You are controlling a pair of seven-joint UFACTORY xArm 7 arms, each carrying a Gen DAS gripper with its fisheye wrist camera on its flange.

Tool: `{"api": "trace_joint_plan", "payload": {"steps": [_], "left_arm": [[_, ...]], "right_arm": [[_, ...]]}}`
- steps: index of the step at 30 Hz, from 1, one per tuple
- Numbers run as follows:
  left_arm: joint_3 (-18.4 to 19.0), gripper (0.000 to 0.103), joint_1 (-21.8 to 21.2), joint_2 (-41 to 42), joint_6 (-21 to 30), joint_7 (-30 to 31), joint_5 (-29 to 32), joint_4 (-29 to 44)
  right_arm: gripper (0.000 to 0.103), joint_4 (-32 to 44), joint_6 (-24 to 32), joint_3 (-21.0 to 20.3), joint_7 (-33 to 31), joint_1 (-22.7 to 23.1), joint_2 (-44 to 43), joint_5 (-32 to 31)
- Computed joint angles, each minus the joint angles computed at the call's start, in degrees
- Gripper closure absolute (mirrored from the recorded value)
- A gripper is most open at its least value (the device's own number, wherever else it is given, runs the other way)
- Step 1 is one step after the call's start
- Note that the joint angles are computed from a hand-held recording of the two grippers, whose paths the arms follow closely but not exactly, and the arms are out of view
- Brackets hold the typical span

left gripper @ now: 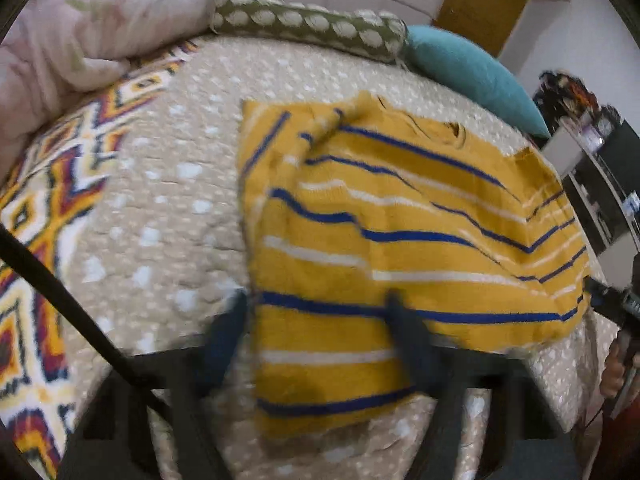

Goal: Fold small clothes

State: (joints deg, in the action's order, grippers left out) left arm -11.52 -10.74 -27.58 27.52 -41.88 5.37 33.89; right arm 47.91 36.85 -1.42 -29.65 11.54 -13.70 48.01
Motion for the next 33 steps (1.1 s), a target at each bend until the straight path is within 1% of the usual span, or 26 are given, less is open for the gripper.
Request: {"api": "trace_joint_plan", "payload": {"steps": [1,2,3,4,5,6,8,10,11,13,14,15,17,19,20,21,23,25,27,29,31,33], "left_arm": [[-0.2,0.078,0.1,0.4,1.8,-0.2,0.0,1.2],[-0.5,0.086,0.4,0.0,3.7,-0.6,0.4,2.2],[-1.0,0.089,0.8,-0.8,6.0,-0.8,1.6,3.2],[-1.7,0.089,1.3,-1.6,7.5,-1.0,2.9,3.8],[-2.2,0.093,1.6,-2.7,9.5,-1.3,4.1,4.3],[-2.1,0.095,1.5,-3.7,11.3,-1.2,4.3,4.6],[-1.4,0.094,0.9,-4.8,12.3,-0.9,3.7,4.1],[-0.7,0.089,0.1,-5.4,12.6,-0.1,2.7,3.5],[-0.6,0.086,0.0,-6.2,13.0,0.0,2.4,3.0],[-0.3,0.079,-0.2,-9.0,13.1,0.3,2.0,1.2],[0.3,0.072,-0.6,-10.9,13.2,0.9,1.3,0.1],[0.6,0.065,-0.5,-12.4,13.5,1.1,0.9,-0.6],[0.4,0.062,0.3,-15.8,14.4,0.9,0.8,-1.7],[0.0,0.062,1.3,-17.8,14.8,0.8,1.2,-1.8],[-0.3,0.059,2.0,-18.1,14.4,0.6,1.5,-1.4],[-0.5,0.054,2.5,-17.8,13.5,0.6,1.7,-0.8],[-1.3,0.048,3.4,-15.2,11.7,0.5,2.1,1.3],[-2.0,0.048,3.7,-10.7,8.6,1.0,2.9,3.8],[-2.2,0.047,3.7,-4.4,5.3,2.3,3.7,7.1],[-1.5,0.047,3.4,2.8,2.7,3.4,3.7,11.3],[-0.8,0.047,3.6,8.9,1.2,3.3,4.2,15.0],[-1.6,0.047,5.6,15.1,2.2,-0.1,9.3,19.5]], "right_arm": [[0.067,-0.3,0.7,-0.1,-0.6,0.2,0.0,0.4],[0.083,0.0,2.6,-0.4,-0.9,0.3,0.3,0.7],[0.089,0.0,3.2,-0.6,-0.8,0.0,0.1,0.9],[0.091,-0.1,3.5,-0.9,-1.2,-0.4,-0.6,1.2],[0.093,-0.2,3.7,-1.1,-1.1,-0.9,-1.1,0.8],[0.094,-0.4,3.5,-1.1,-0.3,-1.6,-1.8,-0.5],[0.094,-0.9,2.3,-0.7,2.0,-2.7,-2.1,-3.7],[0.093,-1.3,2.3,-1.0,2.3,-2.8,-2.2,-4.9],[0.084,-1.8,2.7,-1.4,2.1,-2.7,-2.6,-4.7],[0.076,-2.5,2.2,-1.8,1.9,-2.7,-3.7,-4.5],[0.073,-2.9,2.2,-2.0,1.8,-2.7,-4.5,-4.5],[0.072,-3.3,1.5,-2.1,1.9,-2.9,-5.4,-4.8],[0.072,-3.7,-0.8,-1.9,3.1,-3.4,-6.9,-6.7],[0.072,-3.7,-2.7,-2.1,4.0,-3.3,-7.7,-8.3],[0.072,-3.4,-3.7,-2.3,3.9,-3.0,-8.0,-8.6],[0.072,-2.7,-4.5,-2.8,3.2,-2.1,-8.0,-8.2],[0.072,-0.2,-5.0,-3.3,1.3,0.1,-6.8,-6.9],[0.072,2.1,-5.4,-3.0,-0.5,2.1,-5.2,-5.6],[0.072,5.3,-5.9,-1.4,-2.1,3.8,-2.3,-5.6],[0.072,9.3,-5.4,0.6,-3.0,5.0,2.0,-6.6],[0.072,14.0,-4.0,2.9,-2.3,5.3,7.1,-8.8],[0.072,17.8,-5.2,5.6,1.3,4.8,12.1,-14.8]]}}
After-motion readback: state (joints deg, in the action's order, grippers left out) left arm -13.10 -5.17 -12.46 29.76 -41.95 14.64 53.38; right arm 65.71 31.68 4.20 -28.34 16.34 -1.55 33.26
